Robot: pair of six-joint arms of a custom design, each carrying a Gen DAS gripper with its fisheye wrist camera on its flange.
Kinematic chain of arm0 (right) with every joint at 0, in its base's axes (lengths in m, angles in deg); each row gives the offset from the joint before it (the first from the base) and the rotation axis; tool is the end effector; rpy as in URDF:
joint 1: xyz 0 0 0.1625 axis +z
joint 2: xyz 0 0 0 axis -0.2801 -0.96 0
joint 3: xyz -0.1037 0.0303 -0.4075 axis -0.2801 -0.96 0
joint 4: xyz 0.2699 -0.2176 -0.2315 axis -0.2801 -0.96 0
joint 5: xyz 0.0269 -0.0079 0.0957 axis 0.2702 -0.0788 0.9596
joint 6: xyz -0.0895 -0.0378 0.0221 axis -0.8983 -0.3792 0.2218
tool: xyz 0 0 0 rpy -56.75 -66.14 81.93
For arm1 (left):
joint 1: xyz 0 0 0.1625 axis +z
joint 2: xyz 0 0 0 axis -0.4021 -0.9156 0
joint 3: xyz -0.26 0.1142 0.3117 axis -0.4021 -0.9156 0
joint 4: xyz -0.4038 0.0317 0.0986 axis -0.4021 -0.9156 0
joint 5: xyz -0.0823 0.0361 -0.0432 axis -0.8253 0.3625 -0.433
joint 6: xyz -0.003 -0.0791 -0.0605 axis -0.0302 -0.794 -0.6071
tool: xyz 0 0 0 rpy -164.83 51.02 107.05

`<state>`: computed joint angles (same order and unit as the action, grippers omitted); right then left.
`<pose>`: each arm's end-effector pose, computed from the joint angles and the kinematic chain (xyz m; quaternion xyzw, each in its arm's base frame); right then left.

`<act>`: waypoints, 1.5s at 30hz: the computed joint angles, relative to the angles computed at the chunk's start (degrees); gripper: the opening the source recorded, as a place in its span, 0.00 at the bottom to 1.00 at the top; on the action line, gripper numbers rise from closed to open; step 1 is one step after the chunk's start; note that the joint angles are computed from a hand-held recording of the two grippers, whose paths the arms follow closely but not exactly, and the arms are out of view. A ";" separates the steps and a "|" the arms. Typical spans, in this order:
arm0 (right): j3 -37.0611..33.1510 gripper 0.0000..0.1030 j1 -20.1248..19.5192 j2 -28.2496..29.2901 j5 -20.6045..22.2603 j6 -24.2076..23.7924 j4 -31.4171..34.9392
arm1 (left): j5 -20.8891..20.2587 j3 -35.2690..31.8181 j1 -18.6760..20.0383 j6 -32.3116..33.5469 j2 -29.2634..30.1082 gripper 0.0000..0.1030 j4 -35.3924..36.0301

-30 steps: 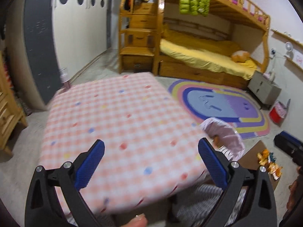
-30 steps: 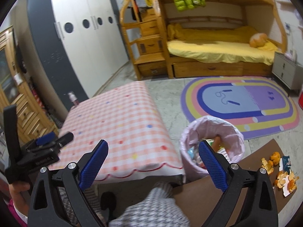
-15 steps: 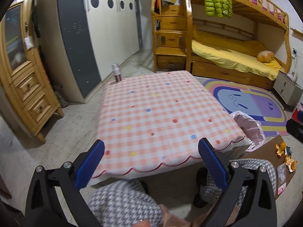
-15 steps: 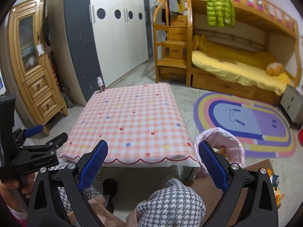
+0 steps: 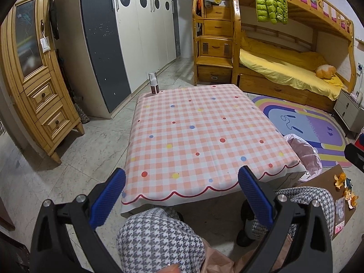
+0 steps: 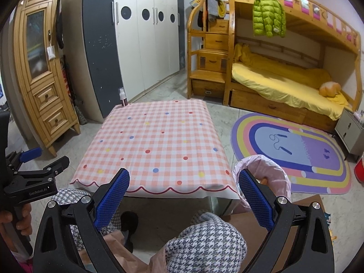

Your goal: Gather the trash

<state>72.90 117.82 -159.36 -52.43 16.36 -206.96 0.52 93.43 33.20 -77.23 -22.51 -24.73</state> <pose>0.1849 -0.3626 0.2378 0.3904 -0.8484 0.2925 0.2054 -0.2904 -0.2590 0.1145 -0.0393 0.7761 -0.4295 0.4600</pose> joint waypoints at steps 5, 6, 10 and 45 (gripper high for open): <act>0.04 0.93 -0.02 0.00 -0.13 -0.07 0.12 | 0.02 -0.04 0.19 0.27 0.13 0.93 -0.35; 0.04 0.93 0.01 0.02 -0.19 0.02 0.14 | 0.00 -0.08 0.23 0.27 0.19 0.93 -0.33; 0.05 0.93 0.03 0.15 -0.31 0.02 -0.03 | -0.11 -0.25 0.29 0.11 0.39 0.93 -0.35; 0.24 0.93 -0.84 0.33 0.47 -0.65 -0.41 | -0.25 -0.68 0.41 0.17 0.44 0.93 0.42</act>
